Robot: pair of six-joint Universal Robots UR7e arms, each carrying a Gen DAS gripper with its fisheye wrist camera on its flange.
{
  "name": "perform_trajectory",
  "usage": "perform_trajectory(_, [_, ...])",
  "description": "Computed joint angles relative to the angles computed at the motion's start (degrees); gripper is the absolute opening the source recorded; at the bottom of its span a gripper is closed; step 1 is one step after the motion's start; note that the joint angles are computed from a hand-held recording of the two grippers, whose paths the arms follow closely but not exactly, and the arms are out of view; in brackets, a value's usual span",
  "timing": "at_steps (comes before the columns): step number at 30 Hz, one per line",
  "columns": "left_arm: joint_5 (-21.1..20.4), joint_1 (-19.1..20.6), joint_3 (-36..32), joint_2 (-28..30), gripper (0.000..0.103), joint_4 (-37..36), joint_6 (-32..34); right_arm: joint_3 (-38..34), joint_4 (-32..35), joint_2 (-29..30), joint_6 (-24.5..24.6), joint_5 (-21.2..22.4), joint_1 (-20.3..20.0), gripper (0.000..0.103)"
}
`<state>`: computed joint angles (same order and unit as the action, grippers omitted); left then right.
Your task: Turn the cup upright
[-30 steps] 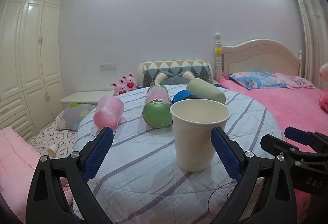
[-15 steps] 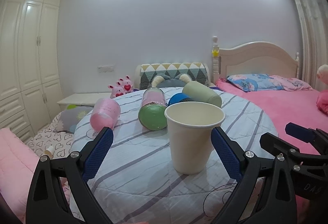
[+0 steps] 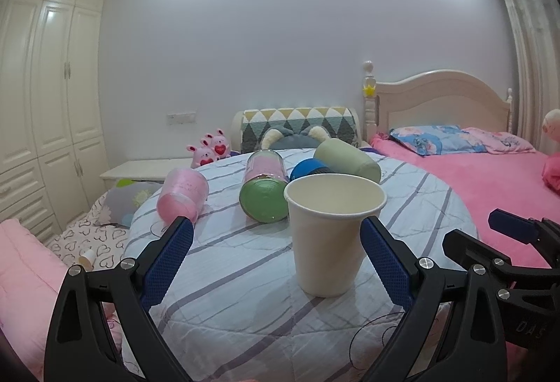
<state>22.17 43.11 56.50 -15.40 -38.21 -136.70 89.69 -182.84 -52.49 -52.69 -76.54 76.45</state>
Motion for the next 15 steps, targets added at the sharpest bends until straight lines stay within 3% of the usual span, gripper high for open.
perform_trajectory(15, [-0.73,-0.31,1.75,-0.96,0.098,-1.37,-0.96,-0.01,1.11,0.14,-1.5,-2.19,0.35,0.08])
